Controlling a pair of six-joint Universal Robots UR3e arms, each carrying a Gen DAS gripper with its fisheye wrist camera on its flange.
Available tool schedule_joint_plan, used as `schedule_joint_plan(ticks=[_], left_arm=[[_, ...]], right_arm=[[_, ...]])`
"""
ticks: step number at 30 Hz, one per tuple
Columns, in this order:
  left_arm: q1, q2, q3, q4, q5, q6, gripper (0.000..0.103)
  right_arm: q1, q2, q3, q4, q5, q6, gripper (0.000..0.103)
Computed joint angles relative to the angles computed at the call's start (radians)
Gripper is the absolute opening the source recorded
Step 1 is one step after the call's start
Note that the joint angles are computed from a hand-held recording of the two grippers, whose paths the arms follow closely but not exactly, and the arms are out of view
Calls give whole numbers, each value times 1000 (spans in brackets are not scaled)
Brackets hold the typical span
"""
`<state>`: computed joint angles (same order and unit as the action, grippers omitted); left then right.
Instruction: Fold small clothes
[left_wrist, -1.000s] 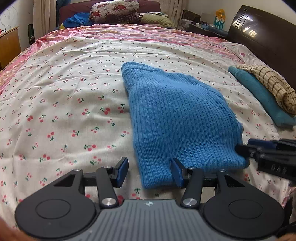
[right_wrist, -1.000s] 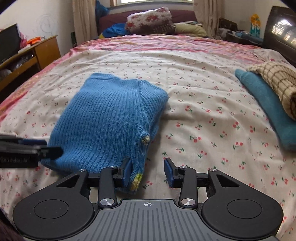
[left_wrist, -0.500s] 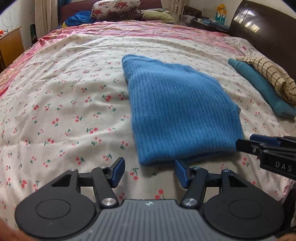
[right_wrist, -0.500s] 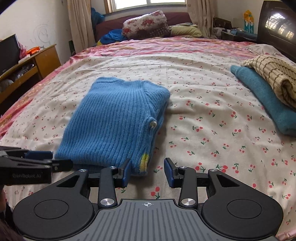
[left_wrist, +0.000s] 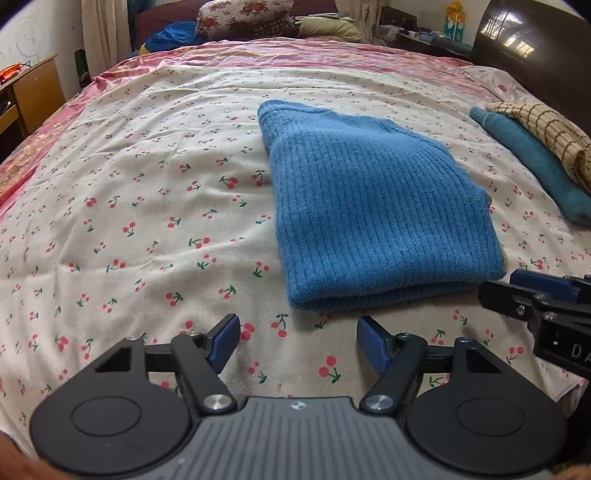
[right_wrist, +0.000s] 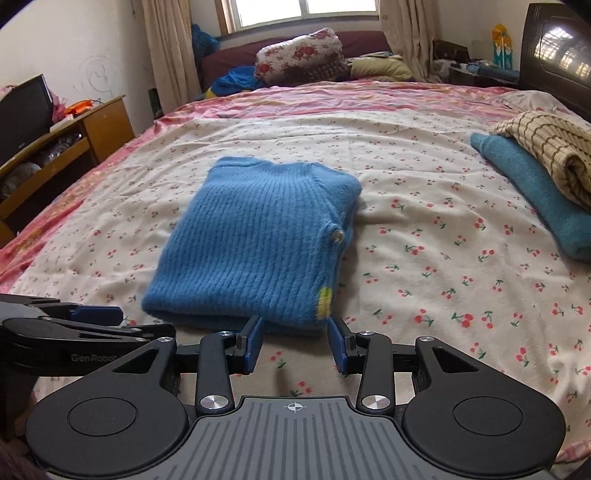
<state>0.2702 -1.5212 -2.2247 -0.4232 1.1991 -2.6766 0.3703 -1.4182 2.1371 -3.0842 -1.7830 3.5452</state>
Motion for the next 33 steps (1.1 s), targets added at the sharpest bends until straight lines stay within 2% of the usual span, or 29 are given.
schedule_joint_plan(ticks=[7, 20, 21, 22, 24, 27, 33], left_arm=[[11, 33, -33, 22, 12, 1, 80], [20, 75, -74, 40, 14, 27, 82], [19, 78, -79, 48, 16, 31, 84], [17, 81, -84, 54, 18, 33, 91], [13, 90, -94, 69, 22, 35, 95], [2, 89, -93, 84, 43, 31, 97], [18, 98, -93, 53, 27, 30, 98]], right_arm=[[34, 15, -13, 17, 2, 37, 43], [67, 34, -38, 45, -10, 45, 46], [67, 34, -38, 45, -11, 45, 46], [67, 34, -38, 44, -10, 45, 47], [66, 34, -38, 45, -9, 44, 47], [68, 35, -40, 49, -9, 45, 47], [69, 36, -39, 45, -9, 47, 47]])
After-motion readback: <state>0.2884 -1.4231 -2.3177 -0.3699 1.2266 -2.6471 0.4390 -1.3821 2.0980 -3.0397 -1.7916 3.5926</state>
